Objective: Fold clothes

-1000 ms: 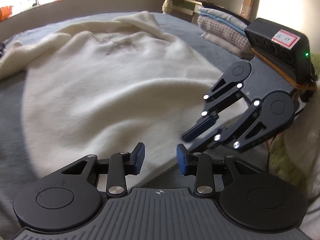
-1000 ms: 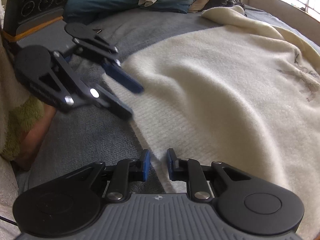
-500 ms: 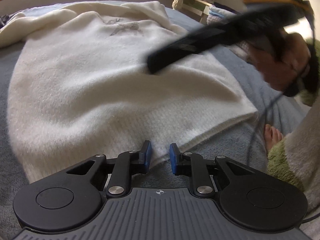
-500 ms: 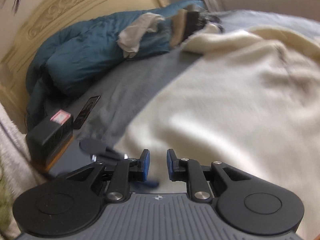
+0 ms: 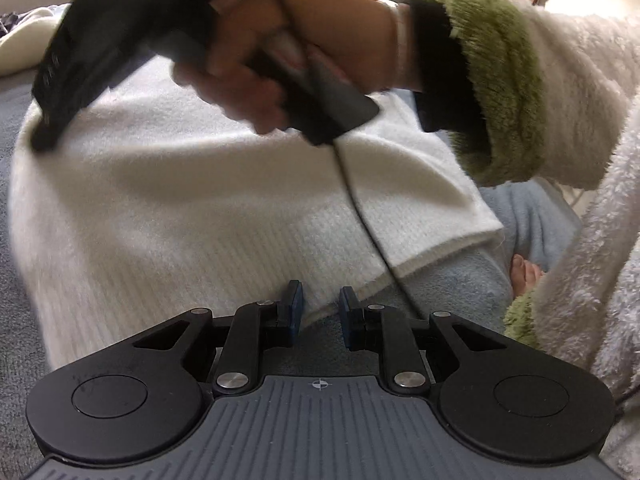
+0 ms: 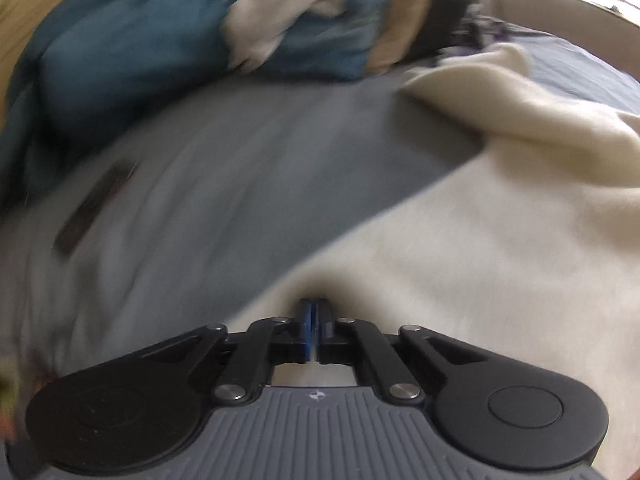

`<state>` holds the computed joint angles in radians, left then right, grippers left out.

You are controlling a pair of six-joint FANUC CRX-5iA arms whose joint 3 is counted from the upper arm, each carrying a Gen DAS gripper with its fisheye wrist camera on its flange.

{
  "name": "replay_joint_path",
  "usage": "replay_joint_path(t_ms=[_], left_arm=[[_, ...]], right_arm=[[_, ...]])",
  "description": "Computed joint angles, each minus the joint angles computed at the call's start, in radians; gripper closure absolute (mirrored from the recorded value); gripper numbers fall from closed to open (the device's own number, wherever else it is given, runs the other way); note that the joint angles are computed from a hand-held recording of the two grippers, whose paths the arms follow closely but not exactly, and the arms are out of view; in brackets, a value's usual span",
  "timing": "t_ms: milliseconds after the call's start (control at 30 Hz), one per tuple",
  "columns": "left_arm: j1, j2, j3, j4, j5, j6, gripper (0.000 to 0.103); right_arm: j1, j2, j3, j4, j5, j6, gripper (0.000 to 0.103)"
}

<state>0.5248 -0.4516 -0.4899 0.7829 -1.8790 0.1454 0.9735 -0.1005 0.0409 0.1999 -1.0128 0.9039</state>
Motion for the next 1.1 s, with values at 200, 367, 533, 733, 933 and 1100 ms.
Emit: replay_joint_path(t_ms=[200, 367, 533, 733, 933, 1100], left_arm=[[0.016, 0.003, -0.006, 0.007, -0.019, -0.018, 0.084], [0.019, 0.016, 0.002, 0.004, -0.025, -0.024, 0.084], [0.019, 0.014, 0.012, -0.006, -0.027, -0.035, 0.084], [0.011, 0.005, 0.022, -0.013, -0.019, -0.032, 0.084], [0.005, -0.006, 0.022, -0.021, -0.014, -0.052, 0.084], [0.009, 0.004, 0.04, -0.036, -0.019, -0.081, 0.084]], right_arm=[[-0.006, -0.052, -0.011, 0.049, -0.027, -0.085, 0.1], [-0.014, -0.09, 0.05, -0.053, -0.222, 0.009, 0.099], [-0.037, -0.064, 0.0, 0.058, -0.247, -0.014, 0.103], [-0.048, -0.039, -0.041, 0.301, -0.25, -0.156, 0.103], [-0.003, -0.171, 0.028, 0.057, -0.326, -0.007, 0.101], [-0.005, -0.172, 0.004, 0.025, -0.499, 0.052, 0.103]])
